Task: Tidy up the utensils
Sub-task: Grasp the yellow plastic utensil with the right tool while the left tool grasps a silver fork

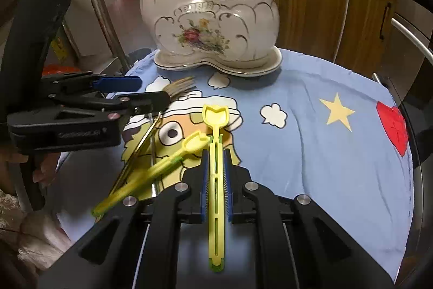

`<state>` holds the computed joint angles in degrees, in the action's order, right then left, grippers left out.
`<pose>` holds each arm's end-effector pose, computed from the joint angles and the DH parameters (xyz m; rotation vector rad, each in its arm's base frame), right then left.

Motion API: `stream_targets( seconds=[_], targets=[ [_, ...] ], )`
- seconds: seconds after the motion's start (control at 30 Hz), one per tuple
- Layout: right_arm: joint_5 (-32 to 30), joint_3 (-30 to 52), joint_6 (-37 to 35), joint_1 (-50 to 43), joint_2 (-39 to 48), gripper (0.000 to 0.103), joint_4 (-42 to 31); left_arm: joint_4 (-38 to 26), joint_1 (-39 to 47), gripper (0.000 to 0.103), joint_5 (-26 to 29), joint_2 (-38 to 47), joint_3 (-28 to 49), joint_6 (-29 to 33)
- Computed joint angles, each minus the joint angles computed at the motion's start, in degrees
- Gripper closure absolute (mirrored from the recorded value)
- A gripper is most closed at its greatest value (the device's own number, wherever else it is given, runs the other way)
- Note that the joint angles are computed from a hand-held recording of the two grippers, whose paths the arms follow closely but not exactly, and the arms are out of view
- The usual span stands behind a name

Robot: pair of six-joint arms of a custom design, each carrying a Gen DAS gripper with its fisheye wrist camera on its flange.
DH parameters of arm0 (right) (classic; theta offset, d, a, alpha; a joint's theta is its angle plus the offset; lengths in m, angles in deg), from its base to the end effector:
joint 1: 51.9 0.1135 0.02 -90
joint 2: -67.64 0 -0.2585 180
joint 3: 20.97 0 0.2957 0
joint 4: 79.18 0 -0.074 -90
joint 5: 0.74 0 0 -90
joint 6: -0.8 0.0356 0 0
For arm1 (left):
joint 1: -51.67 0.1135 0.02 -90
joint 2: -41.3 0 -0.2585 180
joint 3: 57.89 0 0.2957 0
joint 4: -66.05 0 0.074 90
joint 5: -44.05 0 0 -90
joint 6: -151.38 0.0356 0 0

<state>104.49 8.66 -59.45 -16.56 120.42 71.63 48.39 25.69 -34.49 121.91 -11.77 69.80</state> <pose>0.1700 0.1091 0.1173 -0.0079 2.4477 0.1730 0.2561 -0.1327 0.1151 0.8191 2.3560 -0.3777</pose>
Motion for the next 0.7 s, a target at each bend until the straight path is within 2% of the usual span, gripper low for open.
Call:
stream_targets(
  seconds=[0.13, 0.23, 0.37, 0.53, 0.7],
  targets=[
    [-0.9, -1.5, -0.2, -1.8, -2.8, 0.093, -1.0, -0.2, -1.6, 0.062, -2.2, 3.4, 3.1, 0.1],
    [-0.8, -2.1, -0.1, -1.7, -4.9, 0.093, -1.8, -0.9, -2.3, 0.067, -2.8, 5.6, 5.4, -0.2],
    [-0.6, -3.4, -0.3, -1.9, -8.8, 0.093, -3.1, 0.1, -3.4, 0.072, -4.4, 7.6, 5.7, 0.3],
    [-1.6, -5.0, 0.8, -2.7, -12.4, 0.093, -4.1, 2.5, -5.6, 0.088, -7.9, 8.4, 4.6, 1.4],
    [-1.6, -5.5, 1.0, -2.7, -14.0, 0.093, -4.7, 3.5, -5.8, 0.092, -8.1, 8.1, 4.0, 0.8]
  ],
)
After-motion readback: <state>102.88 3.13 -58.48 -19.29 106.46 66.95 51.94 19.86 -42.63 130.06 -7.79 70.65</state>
